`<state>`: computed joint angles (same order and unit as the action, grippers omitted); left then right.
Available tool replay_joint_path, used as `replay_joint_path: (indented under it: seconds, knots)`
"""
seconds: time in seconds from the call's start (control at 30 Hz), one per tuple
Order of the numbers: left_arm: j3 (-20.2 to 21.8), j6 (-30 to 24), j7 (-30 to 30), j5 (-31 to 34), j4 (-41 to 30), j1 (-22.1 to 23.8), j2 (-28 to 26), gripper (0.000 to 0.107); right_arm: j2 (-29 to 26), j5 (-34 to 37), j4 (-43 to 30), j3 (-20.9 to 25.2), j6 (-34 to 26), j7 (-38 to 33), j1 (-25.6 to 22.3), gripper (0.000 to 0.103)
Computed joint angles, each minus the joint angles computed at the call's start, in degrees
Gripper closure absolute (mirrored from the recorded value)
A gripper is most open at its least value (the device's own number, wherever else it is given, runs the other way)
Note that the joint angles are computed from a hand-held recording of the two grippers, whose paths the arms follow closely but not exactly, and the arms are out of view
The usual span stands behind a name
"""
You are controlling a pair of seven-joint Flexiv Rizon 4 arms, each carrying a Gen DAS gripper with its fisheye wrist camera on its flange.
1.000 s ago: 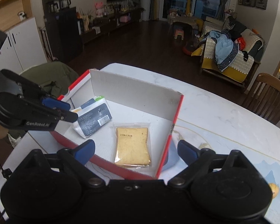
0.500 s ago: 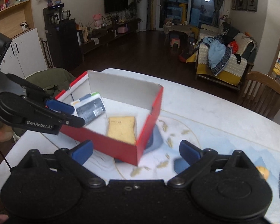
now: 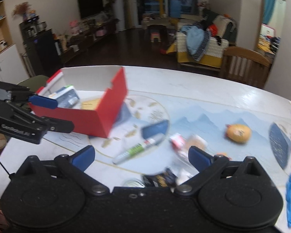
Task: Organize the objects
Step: 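Move both tools back over the table toward the glue stick and snack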
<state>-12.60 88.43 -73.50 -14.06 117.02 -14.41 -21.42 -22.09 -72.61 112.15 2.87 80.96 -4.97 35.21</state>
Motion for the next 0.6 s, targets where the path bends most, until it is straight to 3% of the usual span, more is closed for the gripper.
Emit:
replay_joint_path:
  seconds: [0.13, 0.3, 0.4, 0.5, 0.6]
  knots:
    - [-0.47, -0.46, -0.94, -0.08, -0.87, -1.32, -1.5, 0.029, 2.53, -3.12, 3.96, -0.45, -0.64, 3.66, -1.93, 0.001]
    - [-0.16, -1.43, -2.7, 0.22, -2.97, -3.11, -4.25, 0.021, 4.44, -5.47, 7.88, 0.69, -1.6, 6.96, -5.91, 0.001]
    - [1.98, -2.8, -4.49, 1.28, -5.22, -5.41, -6.18, 0.019, 5.13, -5.4, 9.74, 1.38, -2.42, 7.52, -7.93, 0.001]
    - [3.4, -3.08, -6.08, 2.32, -7.34, -6.79, -8.25, 0.005, 5.15, -6.36, 10.9, 1.37, -2.4, 9.29, -9.58, 0.001]
    - [4.74, -4.03, -7.78, 3.15, -9.76, -7.94, -10.34, 0.004, 4.72, -5.73, 11.46, 1.68, -2.84, 9.18, -10.63, 0.001]
